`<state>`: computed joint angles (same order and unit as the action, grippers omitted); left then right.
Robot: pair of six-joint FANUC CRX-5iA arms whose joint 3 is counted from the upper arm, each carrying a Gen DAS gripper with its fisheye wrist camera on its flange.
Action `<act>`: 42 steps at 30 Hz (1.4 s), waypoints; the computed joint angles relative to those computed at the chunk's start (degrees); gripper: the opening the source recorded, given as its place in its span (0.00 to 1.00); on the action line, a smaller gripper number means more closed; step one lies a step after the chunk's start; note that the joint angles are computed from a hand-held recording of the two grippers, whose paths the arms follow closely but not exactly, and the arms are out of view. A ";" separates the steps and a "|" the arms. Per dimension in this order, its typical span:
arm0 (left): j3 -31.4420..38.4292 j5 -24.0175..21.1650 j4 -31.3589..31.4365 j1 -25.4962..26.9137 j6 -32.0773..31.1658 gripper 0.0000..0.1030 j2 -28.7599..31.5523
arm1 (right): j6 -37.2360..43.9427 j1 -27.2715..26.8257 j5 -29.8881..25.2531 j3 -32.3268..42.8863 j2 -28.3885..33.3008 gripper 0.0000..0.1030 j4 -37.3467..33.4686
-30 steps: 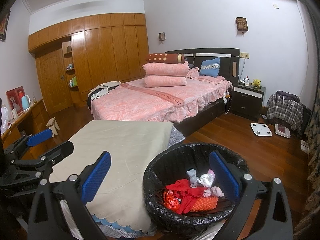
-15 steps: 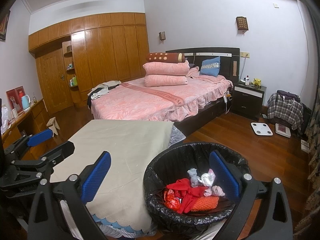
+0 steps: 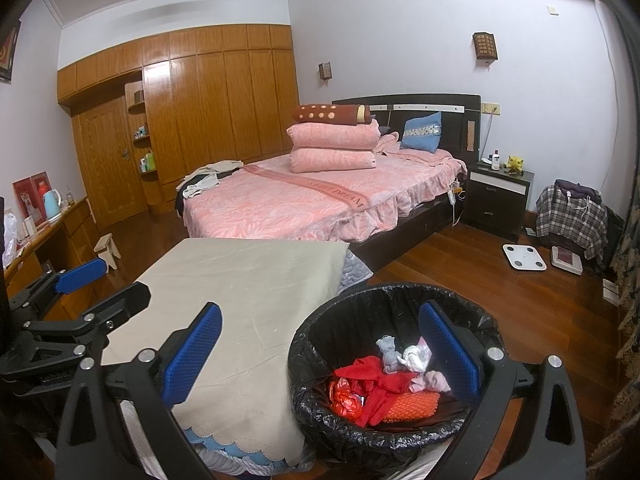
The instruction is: Collect trash
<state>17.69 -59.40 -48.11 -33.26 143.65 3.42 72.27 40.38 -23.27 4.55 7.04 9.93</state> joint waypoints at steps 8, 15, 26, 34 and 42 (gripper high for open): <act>-0.05 0.06 0.17 0.14 -0.14 0.90 -0.03 | -0.22 0.04 0.10 -0.20 -0.05 0.94 0.25; 0.04 0.02 0.24 0.15 -0.23 0.90 0.00 | -0.46 0.16 -0.02 -0.18 -0.10 0.94 0.38; -0.01 -0.05 0.34 0.20 -0.33 0.90 -0.09 | -0.21 0.13 -0.26 0.05 -0.03 0.94 0.15; -0.05 0.01 0.66 0.34 -0.60 0.90 -0.18 | -0.24 0.20 -0.27 -0.01 -0.05 0.94 0.13; -0.77 -0.04 1.00 0.42 -0.74 0.90 -0.75 | -0.05 0.20 -0.61 0.26 0.06 0.94 -0.18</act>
<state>16.91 -59.44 -47.11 -32.84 142.91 2.67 72.23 40.58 -23.88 4.81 7.10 9.75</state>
